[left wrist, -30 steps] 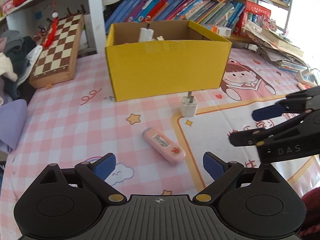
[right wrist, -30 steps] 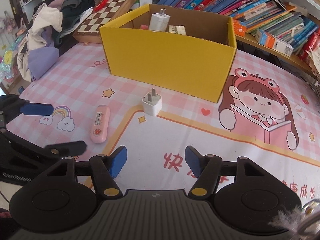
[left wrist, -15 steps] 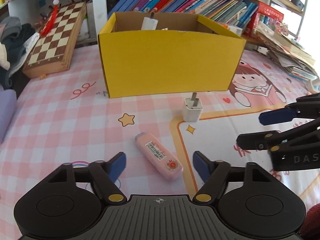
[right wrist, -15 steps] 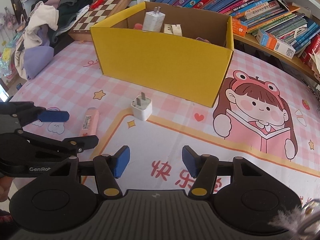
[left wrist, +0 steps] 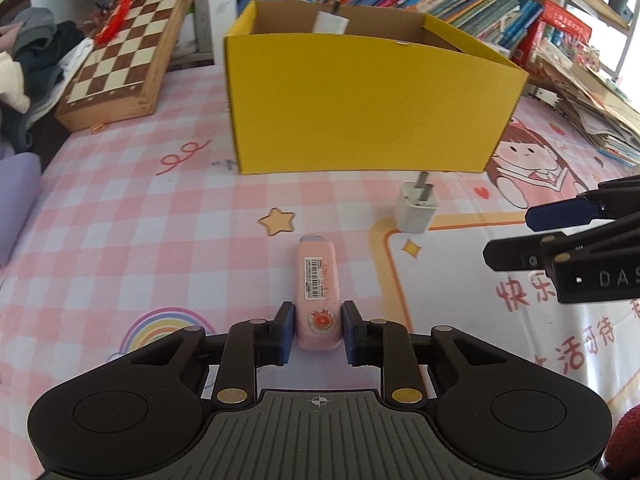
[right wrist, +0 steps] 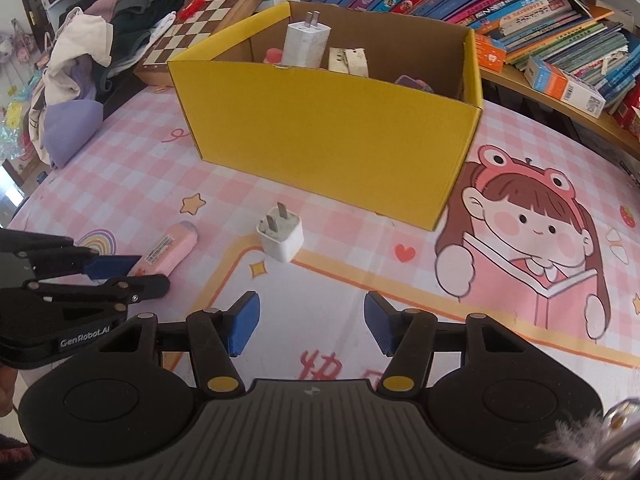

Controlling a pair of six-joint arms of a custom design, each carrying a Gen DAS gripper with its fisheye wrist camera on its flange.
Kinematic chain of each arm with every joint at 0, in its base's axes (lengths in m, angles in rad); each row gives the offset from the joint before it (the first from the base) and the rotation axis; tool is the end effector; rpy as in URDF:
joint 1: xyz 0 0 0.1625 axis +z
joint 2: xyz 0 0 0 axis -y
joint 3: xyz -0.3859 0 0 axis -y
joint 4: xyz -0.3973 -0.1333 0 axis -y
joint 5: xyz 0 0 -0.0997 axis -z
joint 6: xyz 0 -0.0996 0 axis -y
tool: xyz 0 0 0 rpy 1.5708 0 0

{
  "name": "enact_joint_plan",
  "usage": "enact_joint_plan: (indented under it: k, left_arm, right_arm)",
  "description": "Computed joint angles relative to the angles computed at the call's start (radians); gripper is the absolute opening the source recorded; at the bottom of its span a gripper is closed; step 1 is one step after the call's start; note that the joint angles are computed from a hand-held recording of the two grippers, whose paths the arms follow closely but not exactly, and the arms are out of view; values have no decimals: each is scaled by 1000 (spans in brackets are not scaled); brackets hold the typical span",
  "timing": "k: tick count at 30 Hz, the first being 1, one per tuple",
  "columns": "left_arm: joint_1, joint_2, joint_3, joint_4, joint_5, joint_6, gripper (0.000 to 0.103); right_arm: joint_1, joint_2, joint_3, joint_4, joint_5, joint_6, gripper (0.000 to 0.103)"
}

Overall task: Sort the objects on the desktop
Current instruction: 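Grasp the pink stick with the left tool while the right tool grasps the white charger cube, then lift the pink stick and white charger cube and carry them over the yellow box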

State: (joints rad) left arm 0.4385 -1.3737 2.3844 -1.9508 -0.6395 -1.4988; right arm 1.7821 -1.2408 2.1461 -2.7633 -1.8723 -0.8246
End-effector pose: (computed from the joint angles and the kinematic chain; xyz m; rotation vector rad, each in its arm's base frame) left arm -0.2102 -0.3341 0.0975 -0.0457 2.2019 -0.8777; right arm 0.2048 -0.4602 0.1521 1.3130 -2.4265 0.2538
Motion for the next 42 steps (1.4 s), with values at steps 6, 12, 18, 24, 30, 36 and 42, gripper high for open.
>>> enact_joint_plan:
  k: [6,12,18,24,30,36,42]
  left_arm:
    - [0,13,-11,26,1,22,24]
    - [0,11,-6,17,8,39,23]
    - [-8,-24,7,20,4,1,23]
    - [-24,-55,-1,92,11,-72,23]
    - [-28,-80,2,128,1,-130,23]
    - [-35,-91,2,145,9,-154,23]
    - [-39,-94,3,134,19,-143,23]
  right_arm:
    - [10,41,-21,-4,8,-14,56]
    - [16,85,-42,-22,8,-31,56]
    - [23,140,-58,-70,13,-94,56]
    - [27,200,-90,-94,15,-128,55]
    - [26,240,-109,-108,21,-146,46]
    - [27,237,-109,-96,35,-162,30]
    - [26,208,-101,-66,36,-119,30]
